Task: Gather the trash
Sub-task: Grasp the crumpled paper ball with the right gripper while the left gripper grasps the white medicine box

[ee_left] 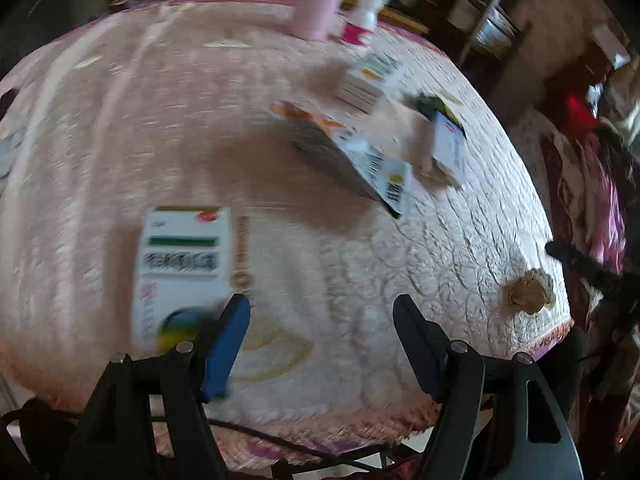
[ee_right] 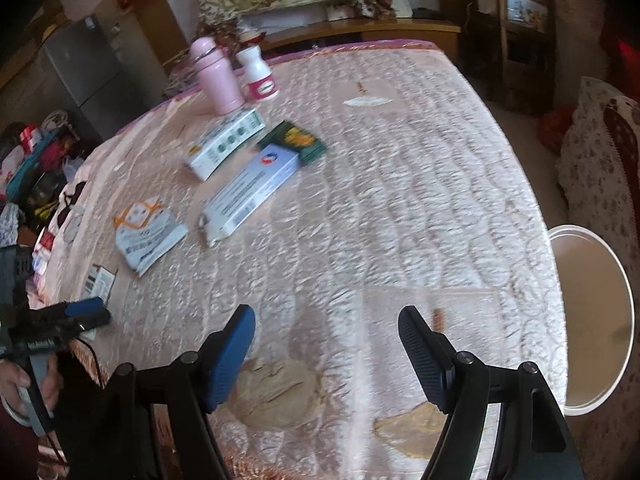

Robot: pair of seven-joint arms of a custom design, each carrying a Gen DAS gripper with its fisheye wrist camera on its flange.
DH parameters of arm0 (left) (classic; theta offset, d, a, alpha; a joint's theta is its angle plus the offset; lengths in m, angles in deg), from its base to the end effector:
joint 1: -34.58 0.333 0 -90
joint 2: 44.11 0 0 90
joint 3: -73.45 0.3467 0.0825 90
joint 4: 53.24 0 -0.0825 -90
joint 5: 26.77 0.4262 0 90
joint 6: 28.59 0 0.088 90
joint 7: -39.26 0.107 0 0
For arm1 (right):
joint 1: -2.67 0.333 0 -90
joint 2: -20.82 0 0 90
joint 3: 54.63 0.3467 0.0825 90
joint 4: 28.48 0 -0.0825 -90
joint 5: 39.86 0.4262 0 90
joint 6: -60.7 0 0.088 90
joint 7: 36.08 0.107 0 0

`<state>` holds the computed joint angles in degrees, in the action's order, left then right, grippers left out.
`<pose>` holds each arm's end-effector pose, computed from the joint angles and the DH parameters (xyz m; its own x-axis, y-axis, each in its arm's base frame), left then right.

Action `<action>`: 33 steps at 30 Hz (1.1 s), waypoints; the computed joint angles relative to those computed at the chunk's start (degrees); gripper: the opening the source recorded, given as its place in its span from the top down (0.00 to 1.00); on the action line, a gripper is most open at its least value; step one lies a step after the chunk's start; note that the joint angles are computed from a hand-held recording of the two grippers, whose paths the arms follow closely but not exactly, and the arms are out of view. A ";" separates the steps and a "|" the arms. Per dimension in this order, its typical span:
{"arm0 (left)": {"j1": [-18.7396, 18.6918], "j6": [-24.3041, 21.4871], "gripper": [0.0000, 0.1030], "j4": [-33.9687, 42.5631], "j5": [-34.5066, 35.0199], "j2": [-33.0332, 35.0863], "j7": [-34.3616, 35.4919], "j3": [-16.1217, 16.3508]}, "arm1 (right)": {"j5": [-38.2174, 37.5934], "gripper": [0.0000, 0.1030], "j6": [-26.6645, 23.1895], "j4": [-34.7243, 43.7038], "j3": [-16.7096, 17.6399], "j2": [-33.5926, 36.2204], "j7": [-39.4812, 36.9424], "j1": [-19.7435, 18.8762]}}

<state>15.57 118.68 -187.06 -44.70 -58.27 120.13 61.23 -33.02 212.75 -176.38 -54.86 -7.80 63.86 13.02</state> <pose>0.4570 -0.2770 0.4926 -0.2205 -0.9333 0.2835 -0.9132 0.0954 -0.3962 0.4439 0.0758 0.4979 -0.0298 -0.9800 -0.1967 -0.8510 0.1281 -0.5093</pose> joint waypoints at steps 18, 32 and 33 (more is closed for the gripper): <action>9.35 1.92 0.17 -2.93 27.21 -4.18 -20.43 -5.68 | 5.31 0.21 -1.92 -5.26 -2.27 -5.93 -9.29 4.13; 6.45 0.81 0.30 -0.11 30.16 3.29 -23.89 -2.63 | 5.78 0.26 2.78 -5.29 0.24 -1.28 -10.53 5.19; 6.79 0.83 0.51 -0.02 31.53 3.32 -25.00 -3.01 | 5.21 0.45 3.10 -5.34 0.50 -1.16 -10.28 5.02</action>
